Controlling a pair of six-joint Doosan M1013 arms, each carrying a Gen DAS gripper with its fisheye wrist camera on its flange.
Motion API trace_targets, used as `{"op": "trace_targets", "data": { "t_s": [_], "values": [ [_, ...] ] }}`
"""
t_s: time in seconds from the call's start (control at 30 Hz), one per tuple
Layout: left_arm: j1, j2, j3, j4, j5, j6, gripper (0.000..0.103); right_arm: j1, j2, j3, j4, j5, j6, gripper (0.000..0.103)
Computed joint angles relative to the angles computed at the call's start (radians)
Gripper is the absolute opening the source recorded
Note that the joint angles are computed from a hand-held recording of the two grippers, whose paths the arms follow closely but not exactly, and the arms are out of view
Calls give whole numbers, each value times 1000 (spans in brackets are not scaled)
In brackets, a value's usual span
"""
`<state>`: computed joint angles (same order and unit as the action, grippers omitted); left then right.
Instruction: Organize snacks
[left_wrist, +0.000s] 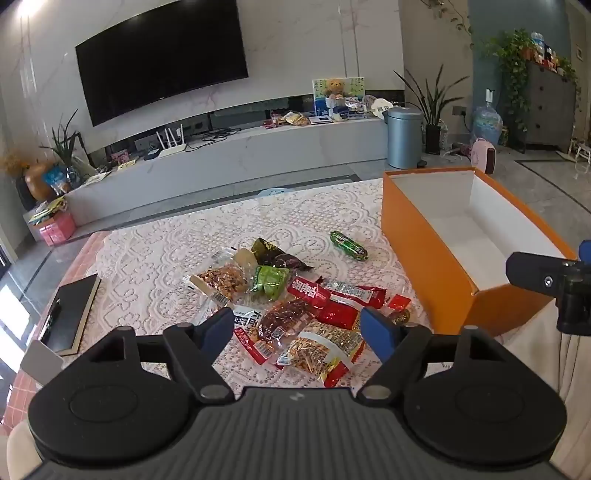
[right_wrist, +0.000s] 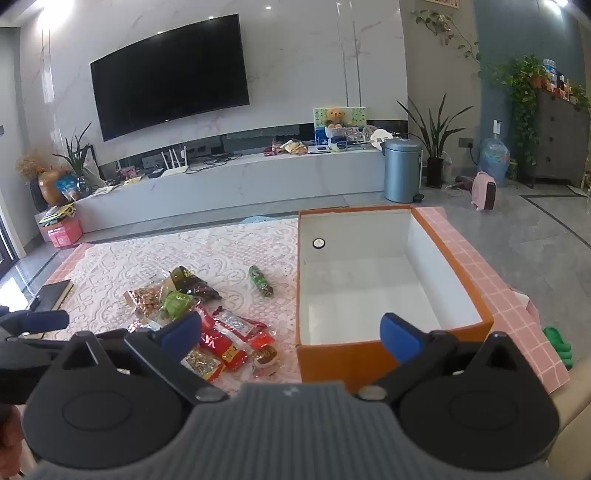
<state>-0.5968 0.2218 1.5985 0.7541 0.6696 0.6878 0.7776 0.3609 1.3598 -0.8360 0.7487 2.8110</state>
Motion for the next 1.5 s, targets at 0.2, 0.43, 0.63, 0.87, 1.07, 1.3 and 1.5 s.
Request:
{"op": "trace_targets", "data": {
  "t_s": [0.2, 0.43, 0.63, 0.87, 1.07, 1.3, 1.5],
  "values": [
    [17, 6, -23, -80, 15, 80, 88, -1, 13, -16, 9, 13, -28, 100],
    [-1, -2, 3, -2, -6, 17, 88, 3, 16, -22, 13, 28, -33, 100],
    [-2, -2, 6, 9, -8, -1, 88, 7, 15, -21, 5, 27, -35, 100],
    [1, -4, 5, 2, -7, -5, 88, 1, 12, -15, 24, 13, -35, 100],
    [4, -5, 8, -3, -7, -11, 88, 2, 15, -22, 28, 27, -42, 100],
    [7, -7, 11, -6, -7, -21, 88, 6, 20, -26, 14, 44, -26, 100],
    [9, -7, 11, -19, -6, -19, 88, 8, 25, -29, 11, 55, -25, 100]
  ]
}}
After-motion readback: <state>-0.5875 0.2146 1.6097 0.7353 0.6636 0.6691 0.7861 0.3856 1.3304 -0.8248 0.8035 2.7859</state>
